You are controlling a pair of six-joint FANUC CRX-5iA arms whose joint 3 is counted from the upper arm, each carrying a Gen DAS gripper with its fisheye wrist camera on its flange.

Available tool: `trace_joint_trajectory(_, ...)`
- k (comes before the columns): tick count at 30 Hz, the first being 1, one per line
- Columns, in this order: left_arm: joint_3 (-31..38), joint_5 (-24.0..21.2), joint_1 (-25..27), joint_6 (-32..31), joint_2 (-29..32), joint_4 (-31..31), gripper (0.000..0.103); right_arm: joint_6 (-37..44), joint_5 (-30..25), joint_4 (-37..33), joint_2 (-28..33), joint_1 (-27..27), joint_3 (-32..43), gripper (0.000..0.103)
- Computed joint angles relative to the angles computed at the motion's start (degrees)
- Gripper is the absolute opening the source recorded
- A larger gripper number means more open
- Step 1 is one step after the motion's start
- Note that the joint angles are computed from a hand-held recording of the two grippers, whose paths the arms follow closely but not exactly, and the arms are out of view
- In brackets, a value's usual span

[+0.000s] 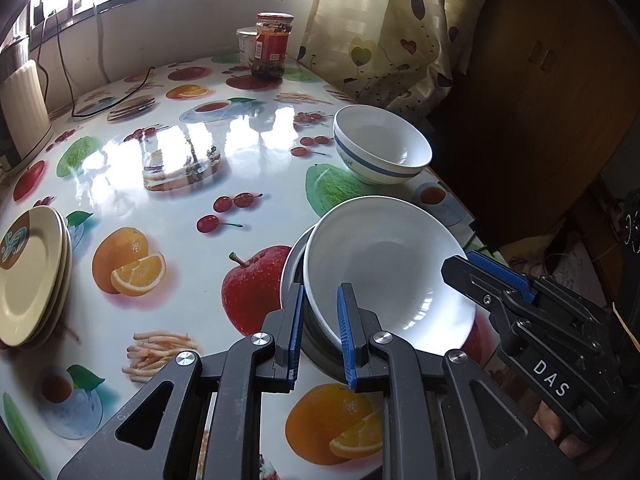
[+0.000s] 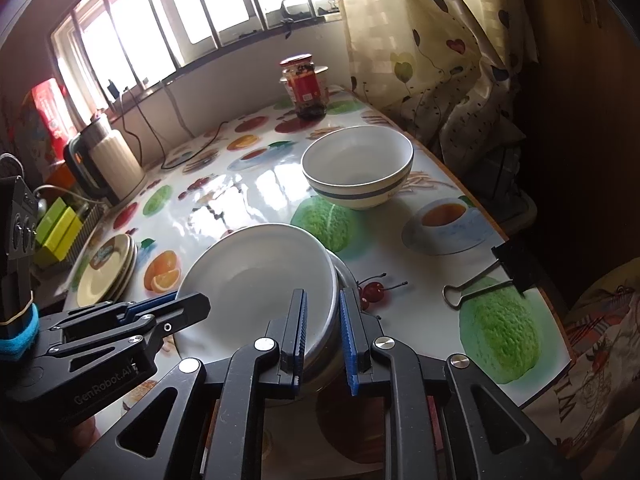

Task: Organize plates and bowls
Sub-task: 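Open both tools and release the stacked bowls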

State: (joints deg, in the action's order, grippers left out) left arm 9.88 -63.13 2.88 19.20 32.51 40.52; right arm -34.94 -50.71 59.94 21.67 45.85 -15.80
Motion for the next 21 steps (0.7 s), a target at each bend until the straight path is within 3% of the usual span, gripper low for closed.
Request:
trace_joint_trajectory(5, -0.1, 0.1, -0.1, -0.1, -0.1, 0.0, 0.020, 0.7, -0.8, -0.5, 0.2, 0.2, 0.8, 0.030)
trace_joint_trajectory(8, 0.0, -0.1, -0.1, 0.0, 0.0, 0.2, 0.025, 0.7, -0.8, -0.4, 0.4, 0.2, 1.0, 0.031)
trace_joint_trajectory(18, 0.1, -0.2, 0.1, -0.2, 0.0, 1.1, 0.026, 1.3, -1.1, -1.0, 0.4, 0.1, 1.3, 0.035)
trace_joint_trajectory(21, 0.4, -0.7, 0.4, -0.3, 0.2, 1.6, 0.042, 1.1, -1.1, -0.8, 0.4, 0.0, 1.3, 0.037)
